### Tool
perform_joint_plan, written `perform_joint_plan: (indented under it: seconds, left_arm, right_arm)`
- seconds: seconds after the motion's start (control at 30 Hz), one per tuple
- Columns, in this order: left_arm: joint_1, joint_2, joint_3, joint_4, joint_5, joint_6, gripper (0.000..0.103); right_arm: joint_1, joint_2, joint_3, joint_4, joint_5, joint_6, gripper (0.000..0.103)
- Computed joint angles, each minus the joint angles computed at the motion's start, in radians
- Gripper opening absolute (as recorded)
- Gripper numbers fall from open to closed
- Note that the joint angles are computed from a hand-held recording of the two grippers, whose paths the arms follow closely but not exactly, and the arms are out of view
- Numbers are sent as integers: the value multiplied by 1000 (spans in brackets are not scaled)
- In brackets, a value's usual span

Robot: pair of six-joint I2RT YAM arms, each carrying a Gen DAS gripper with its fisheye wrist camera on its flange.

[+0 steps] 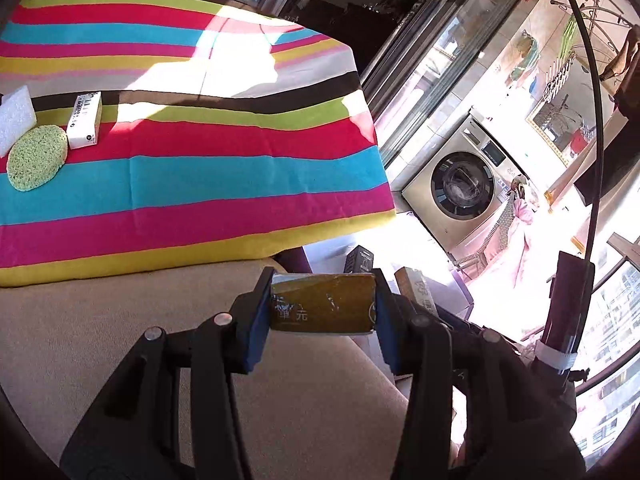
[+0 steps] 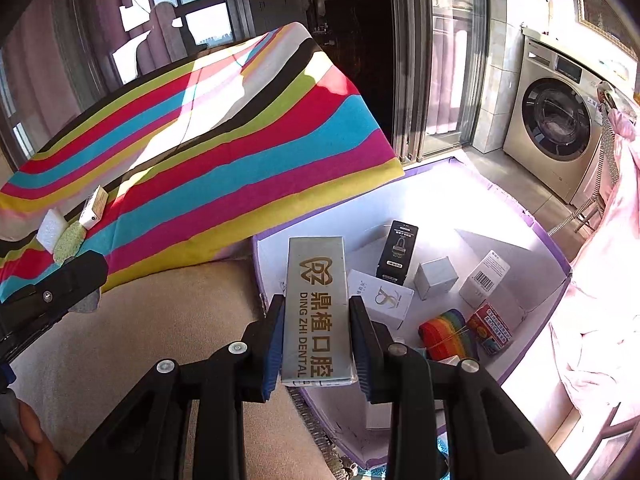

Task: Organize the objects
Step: 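Carry the gold box and dental box into the storage box and open both tools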

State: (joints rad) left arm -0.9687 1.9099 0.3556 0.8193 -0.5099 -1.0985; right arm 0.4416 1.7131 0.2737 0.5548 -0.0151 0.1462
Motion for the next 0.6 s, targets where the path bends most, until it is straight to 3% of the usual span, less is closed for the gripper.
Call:
perform_joint_plan:
  seconds: [0.43, 0.5, 0.57, 0.6]
  left_arm:
    - [13, 91, 163, -11, 139, 100, 50]
    - [23, 109, 180, 17, 193, 130, 55]
    - [13, 111, 201, -6, 188, 138, 80]
    - [8, 108, 200, -10, 180, 138, 80]
  right_arm:
    - [-148, 7, -24, 43, 56, -72, 32]
    - [-162, 16, -20, 46, 75, -77, 33]
    - [-180, 25, -16, 43, 80, -78, 34]
    - [-193, 27, -16, 44, 67, -80, 35]
